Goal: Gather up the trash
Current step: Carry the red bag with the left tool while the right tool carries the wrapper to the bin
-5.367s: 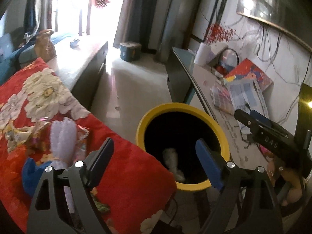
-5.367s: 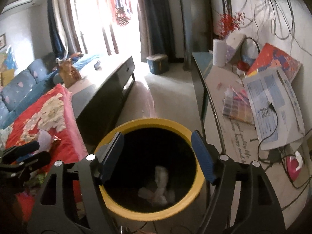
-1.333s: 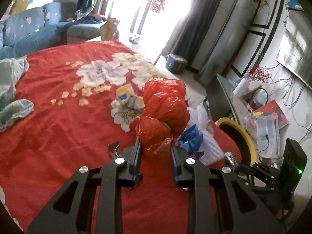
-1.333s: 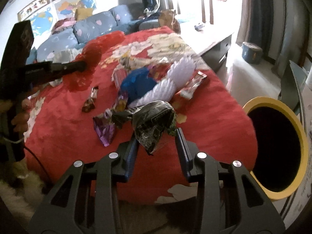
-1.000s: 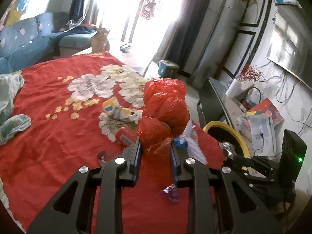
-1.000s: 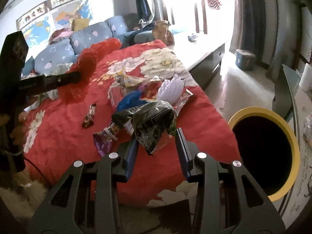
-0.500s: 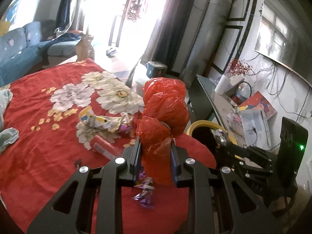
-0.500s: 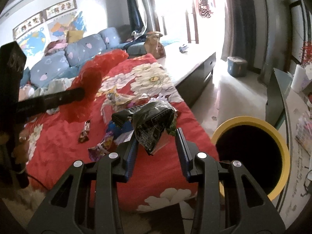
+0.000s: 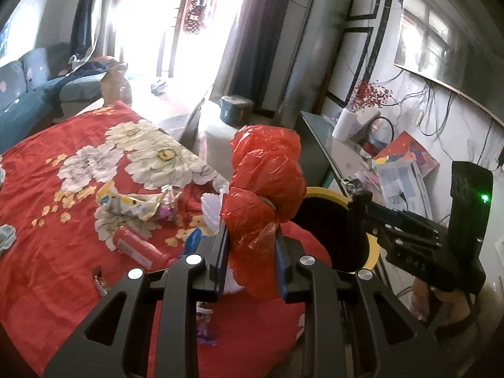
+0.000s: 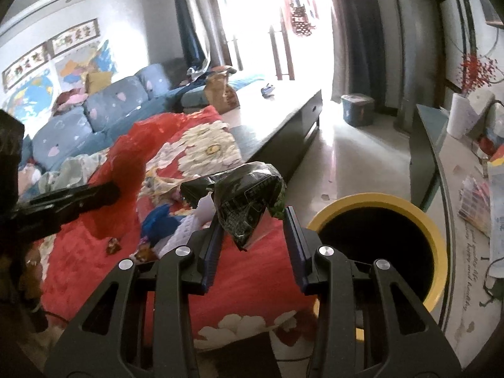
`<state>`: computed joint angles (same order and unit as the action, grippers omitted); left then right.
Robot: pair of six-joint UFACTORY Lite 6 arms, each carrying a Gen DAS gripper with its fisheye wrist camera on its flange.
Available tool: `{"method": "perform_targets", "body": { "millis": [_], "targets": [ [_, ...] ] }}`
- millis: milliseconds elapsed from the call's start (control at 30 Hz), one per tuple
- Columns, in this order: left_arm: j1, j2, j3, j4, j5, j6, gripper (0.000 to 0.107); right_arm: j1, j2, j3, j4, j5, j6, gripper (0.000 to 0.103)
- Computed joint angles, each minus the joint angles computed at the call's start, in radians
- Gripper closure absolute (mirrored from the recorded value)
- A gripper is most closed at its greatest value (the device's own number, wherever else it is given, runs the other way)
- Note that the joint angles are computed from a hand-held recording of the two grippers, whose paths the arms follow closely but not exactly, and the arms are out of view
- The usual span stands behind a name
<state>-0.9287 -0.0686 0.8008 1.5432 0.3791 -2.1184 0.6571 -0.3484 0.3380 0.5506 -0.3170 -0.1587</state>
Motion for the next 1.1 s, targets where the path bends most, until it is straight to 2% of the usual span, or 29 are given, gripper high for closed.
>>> {"method": "perform_targets", "body": {
  "millis": [433, 533, 667, 1100],
  "targets": [
    [-0.039, 0.111, 0.110, -0.019, -0.001, 0.040, 0.083, -0.123, -0.048, -0.046, -0.116, 0.007, 0.111, 0.072],
    [-0.045, 0.138, 0.135, -0.018, -0.005, 0.044, 0.083, -0.193, -0.052, -0.055, -0.264, 0.013, 0.231, 0.072],
    [-0.061, 0.180, 0.177, -0.036, -0.003, 0.067, 0.083, -0.241, -0.062, -0.071, -0.315, 0.011, 0.277, 0.072],
    [-0.091, 0.380, 0.359, -0.078, -0.033, 0.129, 0.083, -0.498, 0.016, -0.085, -0.745, -0.040, 0.636, 0.071]
  ]
}}
